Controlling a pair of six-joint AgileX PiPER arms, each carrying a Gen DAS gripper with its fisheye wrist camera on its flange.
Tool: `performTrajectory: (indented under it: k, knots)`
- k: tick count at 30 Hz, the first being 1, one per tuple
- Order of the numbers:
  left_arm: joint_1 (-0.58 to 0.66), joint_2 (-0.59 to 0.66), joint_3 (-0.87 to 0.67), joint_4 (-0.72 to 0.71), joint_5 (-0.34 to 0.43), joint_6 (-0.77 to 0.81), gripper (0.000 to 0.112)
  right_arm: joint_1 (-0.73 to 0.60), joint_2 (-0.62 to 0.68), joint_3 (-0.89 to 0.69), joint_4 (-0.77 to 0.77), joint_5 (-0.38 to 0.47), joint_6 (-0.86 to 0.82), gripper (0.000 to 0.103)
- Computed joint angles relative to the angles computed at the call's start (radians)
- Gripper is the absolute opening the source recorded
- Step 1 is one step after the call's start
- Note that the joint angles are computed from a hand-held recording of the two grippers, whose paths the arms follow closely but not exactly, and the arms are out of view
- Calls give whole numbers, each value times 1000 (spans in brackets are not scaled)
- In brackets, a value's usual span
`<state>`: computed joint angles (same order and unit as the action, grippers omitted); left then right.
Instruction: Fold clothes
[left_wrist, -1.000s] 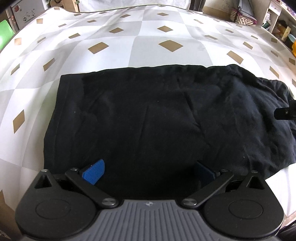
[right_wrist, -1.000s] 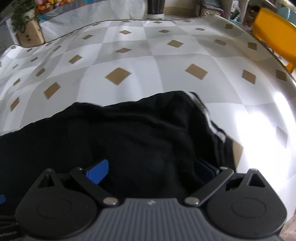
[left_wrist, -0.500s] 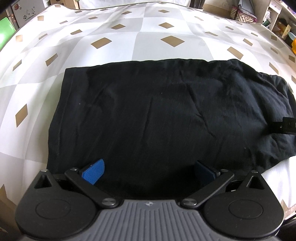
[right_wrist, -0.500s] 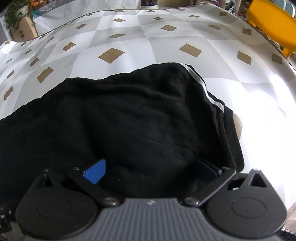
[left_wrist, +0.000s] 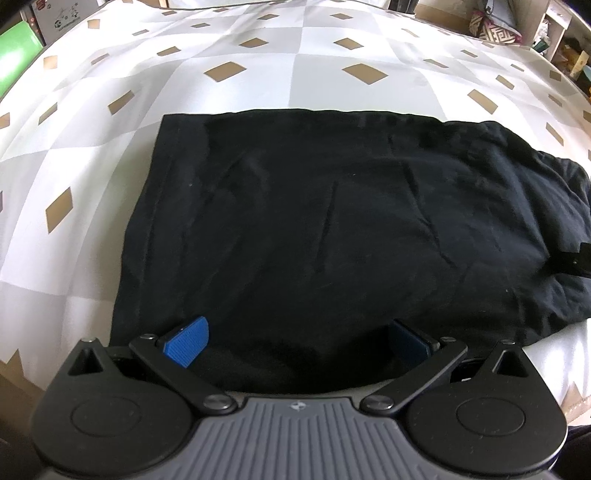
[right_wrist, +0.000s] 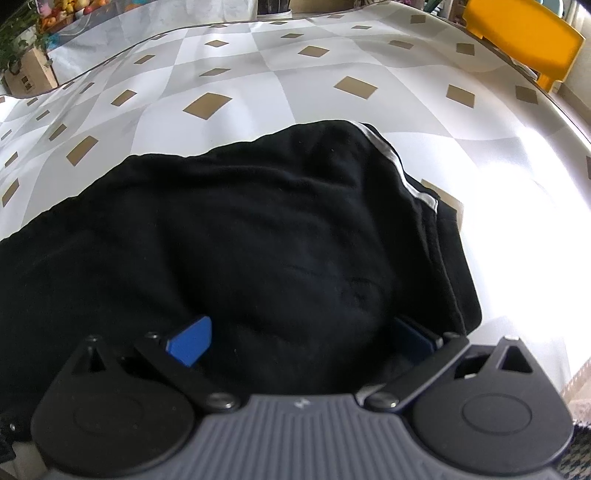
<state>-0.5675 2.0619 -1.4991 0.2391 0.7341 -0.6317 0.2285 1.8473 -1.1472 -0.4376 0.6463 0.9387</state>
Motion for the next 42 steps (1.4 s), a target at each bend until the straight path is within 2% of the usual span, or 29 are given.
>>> performTrajectory:
  k: [6, 9, 11, 15, 25, 28, 32, 36, 38, 42]
  knots:
    - [7, -35, 45, -3, 6, -7, 103, 14, -24, 28, -5, 8, 33, 103]
    - [11, -54, 74, -1, -7, -8, 103, 8, -22, 4, 23, 34, -7, 101]
    - [14, -67, 91, 6, -13, -23, 103, 34, -37, 5, -39, 37, 40, 98]
    - [46, -111, 144, -26, -47, -71, 103, 85, -81, 30, -116, 4, 69, 98]
    - [123, -213, 271, -99, -125, -113, 103, 136, -127, 84, -25, -57, 38, 98]
    - [164, -215, 257, -117, -93, -167, 103, 156, -142, 88, 27, -77, -7, 92]
    - [202, -195, 224, -132, -59, -169, 103, 211, -144, 75, 90, -90, -113, 89]
    - [239, -159, 149, -184, -12, -105, 103, 259, -138, 52, 163, -112, -246, 85]
    - [244, -146, 108, -162, 12, -94, 103, 278, -133, 33, 186, -111, -299, 84]
    - [270, -114, 56, -175, 27, -40, 102, 307, -109, 0, 227, -110, -380, 83]
